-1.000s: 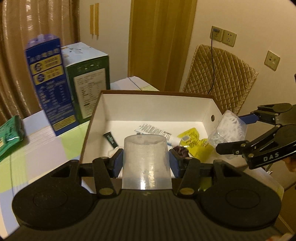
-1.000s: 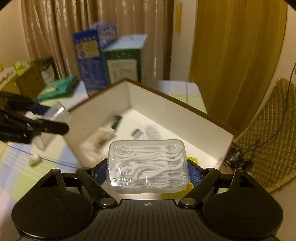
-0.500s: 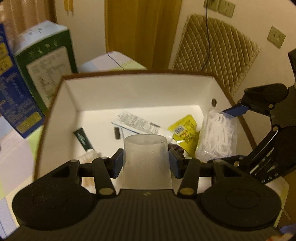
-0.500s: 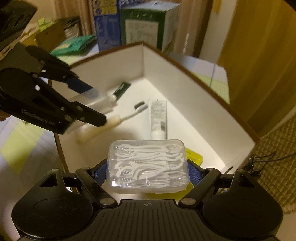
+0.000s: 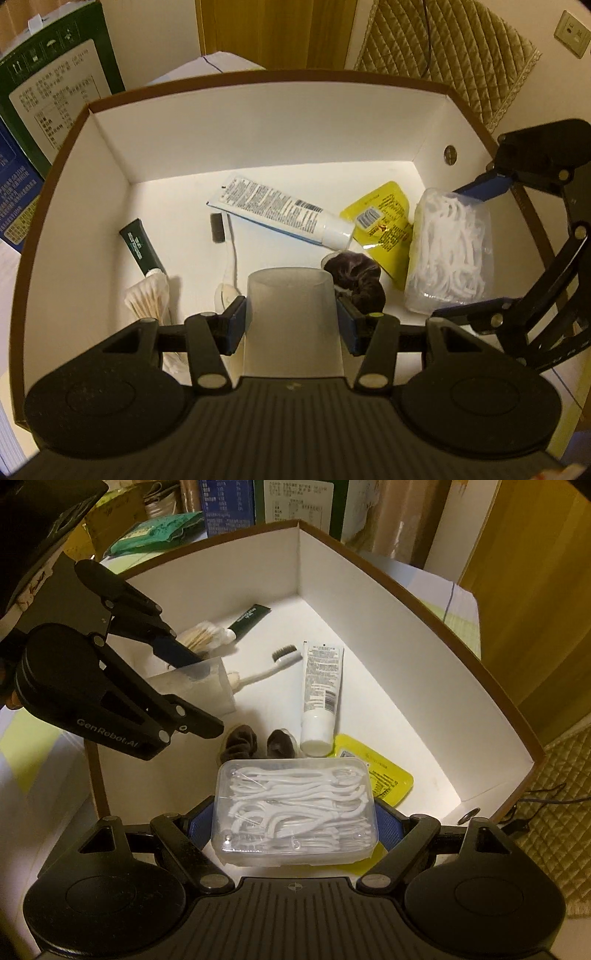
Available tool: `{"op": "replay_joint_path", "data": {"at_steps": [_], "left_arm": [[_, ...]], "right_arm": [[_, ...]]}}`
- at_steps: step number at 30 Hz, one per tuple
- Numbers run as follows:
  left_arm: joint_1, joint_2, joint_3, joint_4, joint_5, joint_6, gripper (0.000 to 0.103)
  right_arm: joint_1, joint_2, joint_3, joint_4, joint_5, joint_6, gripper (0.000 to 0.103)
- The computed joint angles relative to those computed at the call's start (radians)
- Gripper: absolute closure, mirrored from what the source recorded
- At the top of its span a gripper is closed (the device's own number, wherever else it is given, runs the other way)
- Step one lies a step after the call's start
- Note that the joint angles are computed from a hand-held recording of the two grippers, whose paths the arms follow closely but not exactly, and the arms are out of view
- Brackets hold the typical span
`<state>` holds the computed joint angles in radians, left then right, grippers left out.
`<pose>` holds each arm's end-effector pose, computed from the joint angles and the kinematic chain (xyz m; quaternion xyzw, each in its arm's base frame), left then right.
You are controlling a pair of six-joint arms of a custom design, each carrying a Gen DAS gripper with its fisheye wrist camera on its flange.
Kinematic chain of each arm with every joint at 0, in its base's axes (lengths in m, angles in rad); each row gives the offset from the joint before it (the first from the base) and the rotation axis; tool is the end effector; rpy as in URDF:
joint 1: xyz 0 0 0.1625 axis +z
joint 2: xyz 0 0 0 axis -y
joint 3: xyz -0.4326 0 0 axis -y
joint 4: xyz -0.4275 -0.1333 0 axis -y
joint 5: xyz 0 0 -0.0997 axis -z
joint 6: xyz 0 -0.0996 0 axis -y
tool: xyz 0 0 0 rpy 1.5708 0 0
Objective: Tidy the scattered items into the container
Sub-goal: 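Open the left gripper to drop the cup while the right gripper releases the floss case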
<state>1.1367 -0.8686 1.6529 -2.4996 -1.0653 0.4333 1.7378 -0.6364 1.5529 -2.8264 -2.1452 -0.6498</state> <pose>-0.1269 -0.7053 0.1189 0.3894 0.8839 -0.0700 0.2494 0.1994 -0.7066 0.0347 0.3315 -0.8865 0.0904 0.3098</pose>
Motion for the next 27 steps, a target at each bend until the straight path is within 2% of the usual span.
{"op": "replay_joint_path", "data": {"at_steps": [6, 13, 23, 25, 27], "left_arm": [[0.000, 0.002, 0.000, -0.001, 0.007, -0.012, 0.056], [0.000, -0.007, 0.005, -0.010, 0.010, -0.021, 0.045], [-0.002, -0.029, 0.025, -0.049, 0.036, -0.019, 0.041], [-0.002, -0.033, 0.027, -0.053, 0.036, -0.024, 0.036], [-0.003, -0.038, 0.031, -0.060, 0.039, -0.023, 0.034]], "right_arm": [[-0.003, -0.002, -0.002, 0.006, 0.001, 0.001, 0.020], [-0.005, 0.000, -0.001, 0.003, 0.007, -0.013, 0.020], [-0.002, 0.001, 0.004, 0.009, 0.028, -0.046, 0.020], [-0.001, 0.004, 0.003, -0.003, 0.027, -0.036, 0.019], [-0.002, 0.001, 0.006, -0.005, 0.036, -0.023, 0.013]]}}
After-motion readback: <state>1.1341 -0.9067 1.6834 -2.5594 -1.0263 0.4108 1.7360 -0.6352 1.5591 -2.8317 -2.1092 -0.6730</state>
